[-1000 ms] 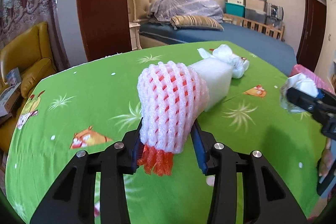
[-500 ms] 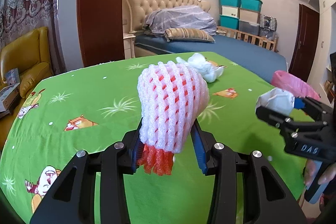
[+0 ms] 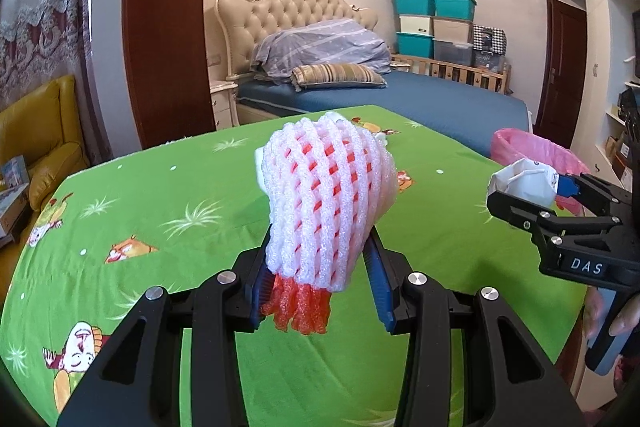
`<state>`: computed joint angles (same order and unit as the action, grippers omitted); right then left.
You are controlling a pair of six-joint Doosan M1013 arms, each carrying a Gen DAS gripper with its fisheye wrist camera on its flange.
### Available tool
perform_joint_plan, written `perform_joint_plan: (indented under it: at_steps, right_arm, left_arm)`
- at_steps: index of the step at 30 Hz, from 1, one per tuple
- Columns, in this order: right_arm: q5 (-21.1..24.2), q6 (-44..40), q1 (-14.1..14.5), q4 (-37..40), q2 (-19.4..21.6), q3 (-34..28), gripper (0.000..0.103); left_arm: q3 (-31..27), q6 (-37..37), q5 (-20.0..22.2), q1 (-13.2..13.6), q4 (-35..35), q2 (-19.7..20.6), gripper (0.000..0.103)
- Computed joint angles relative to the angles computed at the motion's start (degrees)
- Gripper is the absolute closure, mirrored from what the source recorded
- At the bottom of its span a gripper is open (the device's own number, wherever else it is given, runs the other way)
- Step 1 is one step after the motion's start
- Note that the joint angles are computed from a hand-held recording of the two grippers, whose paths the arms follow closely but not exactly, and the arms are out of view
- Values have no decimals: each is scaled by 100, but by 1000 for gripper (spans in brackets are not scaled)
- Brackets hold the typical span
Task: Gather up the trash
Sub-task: 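Grasp the pink foam fruit net with the left tool while the right tool holds the tissue, then carry tissue and fruit net over the pink bin and open both tools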
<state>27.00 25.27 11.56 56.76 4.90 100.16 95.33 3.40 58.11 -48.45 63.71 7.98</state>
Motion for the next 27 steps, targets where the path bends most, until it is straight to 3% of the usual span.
perform_joint_plan:
  at_steps: [12,27]
  right_arm:
    - [-362,-304,-361,454,-107,52,26]
    - [-620,-668,-1151,938,-97,-6,25]
  left_arm:
    - [-435,507,-210,-60,69,238,63]
    - [-1454,1788,-1133,36,-773,902,63]
